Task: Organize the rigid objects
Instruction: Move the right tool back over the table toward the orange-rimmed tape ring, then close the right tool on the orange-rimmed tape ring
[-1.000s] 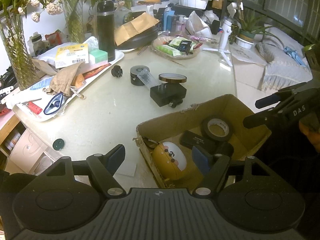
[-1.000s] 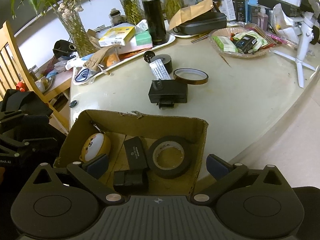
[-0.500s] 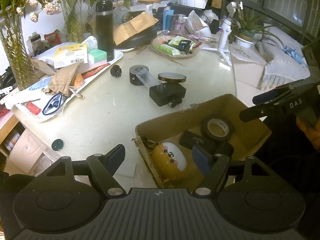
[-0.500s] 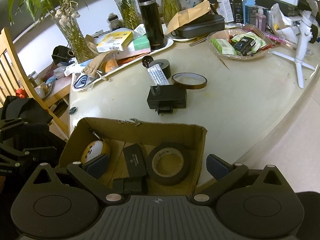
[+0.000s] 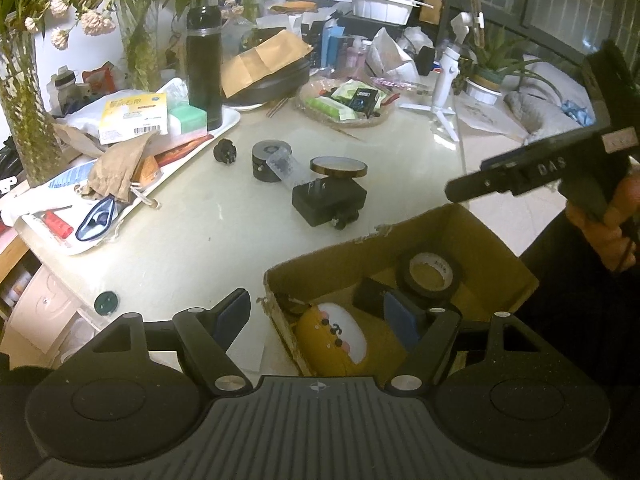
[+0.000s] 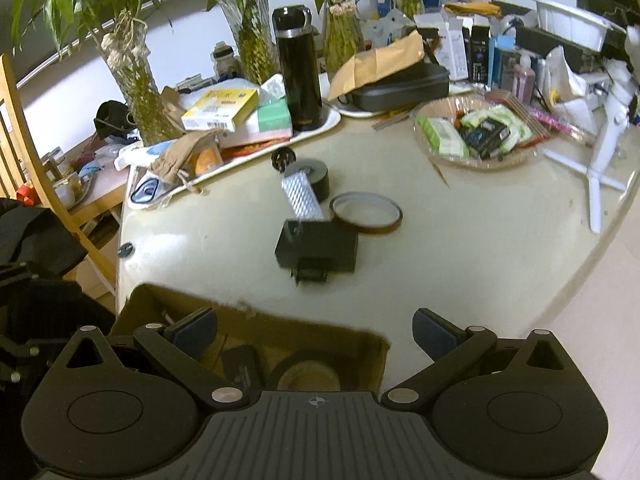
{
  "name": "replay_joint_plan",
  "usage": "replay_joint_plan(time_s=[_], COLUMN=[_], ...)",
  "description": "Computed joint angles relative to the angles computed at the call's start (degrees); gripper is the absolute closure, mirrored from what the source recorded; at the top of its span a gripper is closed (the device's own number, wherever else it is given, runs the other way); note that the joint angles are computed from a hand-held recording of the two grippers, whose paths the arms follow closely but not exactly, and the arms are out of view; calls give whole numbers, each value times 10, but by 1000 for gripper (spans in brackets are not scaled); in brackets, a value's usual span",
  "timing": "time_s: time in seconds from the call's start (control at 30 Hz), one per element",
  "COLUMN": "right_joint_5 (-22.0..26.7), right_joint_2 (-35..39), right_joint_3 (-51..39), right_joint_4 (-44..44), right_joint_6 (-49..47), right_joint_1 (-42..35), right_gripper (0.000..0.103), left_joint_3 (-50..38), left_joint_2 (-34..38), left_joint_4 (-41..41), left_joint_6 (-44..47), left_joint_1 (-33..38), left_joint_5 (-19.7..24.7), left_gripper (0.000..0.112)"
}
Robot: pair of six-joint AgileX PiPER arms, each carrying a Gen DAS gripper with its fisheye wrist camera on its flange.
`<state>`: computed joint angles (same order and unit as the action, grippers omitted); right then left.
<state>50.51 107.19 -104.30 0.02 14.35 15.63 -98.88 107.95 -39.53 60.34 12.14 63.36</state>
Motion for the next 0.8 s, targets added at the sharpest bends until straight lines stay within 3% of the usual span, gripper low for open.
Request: replay_joint_plan(time_s=[0.4,0.8], right_joint_5=[36,51], right_joint_2=[81,149], right_joint_3=[-141,-201], right_joint_4=[-10,2], right_joint_6=[-28,-61], right_joint_1=[-18,-38], right_gripper=[0,0], left_joint_3=[-16,-18], left_joint_2=[6,11], left_joint_4=[-23,-23], left_joint_6=[-2,1], left_joint_1=[3,6], left_joint_5=[4,4], left_gripper=[39,39])
